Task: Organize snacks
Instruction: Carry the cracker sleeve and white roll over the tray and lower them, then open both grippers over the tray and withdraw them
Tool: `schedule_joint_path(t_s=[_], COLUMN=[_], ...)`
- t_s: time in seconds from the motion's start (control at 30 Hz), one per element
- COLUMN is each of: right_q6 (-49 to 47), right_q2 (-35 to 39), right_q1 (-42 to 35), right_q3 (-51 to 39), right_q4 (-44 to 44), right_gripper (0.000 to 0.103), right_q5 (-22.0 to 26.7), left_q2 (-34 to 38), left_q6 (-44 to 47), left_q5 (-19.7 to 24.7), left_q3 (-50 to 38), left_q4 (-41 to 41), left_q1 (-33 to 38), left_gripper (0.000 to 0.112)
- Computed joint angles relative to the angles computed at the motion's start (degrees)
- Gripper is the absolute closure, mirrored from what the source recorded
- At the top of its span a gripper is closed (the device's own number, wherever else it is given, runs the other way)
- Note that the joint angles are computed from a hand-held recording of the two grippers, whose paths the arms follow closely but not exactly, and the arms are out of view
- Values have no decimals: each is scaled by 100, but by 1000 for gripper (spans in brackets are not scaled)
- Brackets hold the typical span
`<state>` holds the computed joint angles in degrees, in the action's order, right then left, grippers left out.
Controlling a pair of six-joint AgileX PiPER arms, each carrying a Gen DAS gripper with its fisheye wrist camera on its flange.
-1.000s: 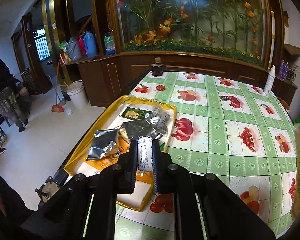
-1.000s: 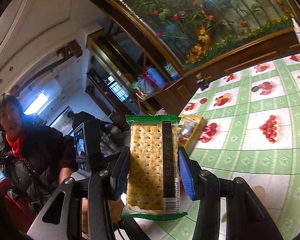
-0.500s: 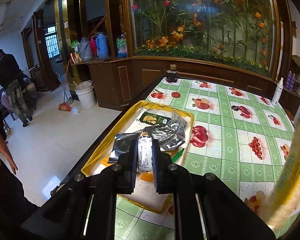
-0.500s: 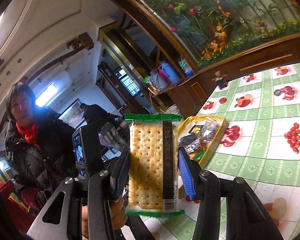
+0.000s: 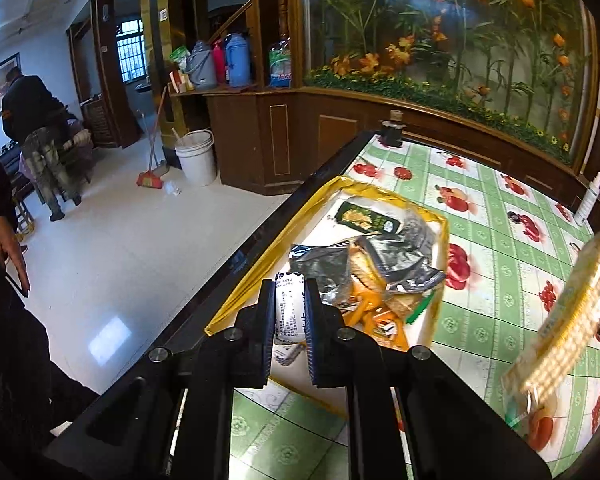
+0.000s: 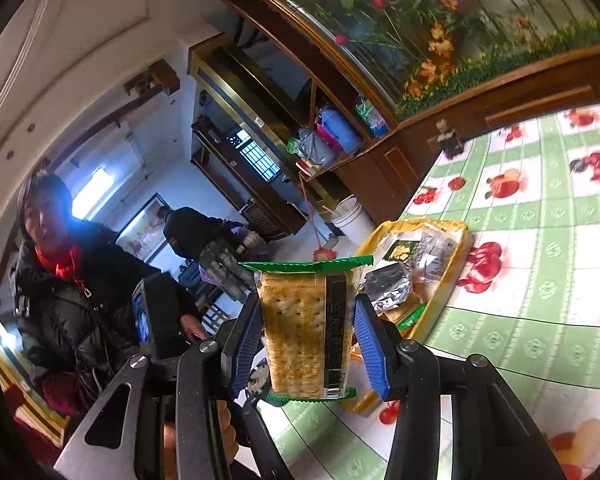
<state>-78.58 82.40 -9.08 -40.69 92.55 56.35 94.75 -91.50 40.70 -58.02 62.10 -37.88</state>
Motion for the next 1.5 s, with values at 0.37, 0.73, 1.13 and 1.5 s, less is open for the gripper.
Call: schedule_joint_path(t_s=[0.37, 0.73, 1.13, 1.5], right_q6=[166, 345, 2007, 2364], right_q2=[1668, 2420, 4092, 4284], right_q1=[935, 951, 1385, 1494], right_q3=[-1278, -1769, -4054, -4495], right_q4=[631, 660, -251, -695], right_gripper=[57, 57, 56, 33], right_q5=[-278, -499, -1298, -1384], left_q2=[268, 928, 1786, 1349], left_q6=[183, 965, 2019, 1825], left_q5=[-203, -496, -105, -315], left_q3=[-161, -576, -1635, -1170], left_q4=[-51, -744, -1521, -1404], left_q1=[348, 485, 682, 643], left_gripper=[101, 101, 68, 45])
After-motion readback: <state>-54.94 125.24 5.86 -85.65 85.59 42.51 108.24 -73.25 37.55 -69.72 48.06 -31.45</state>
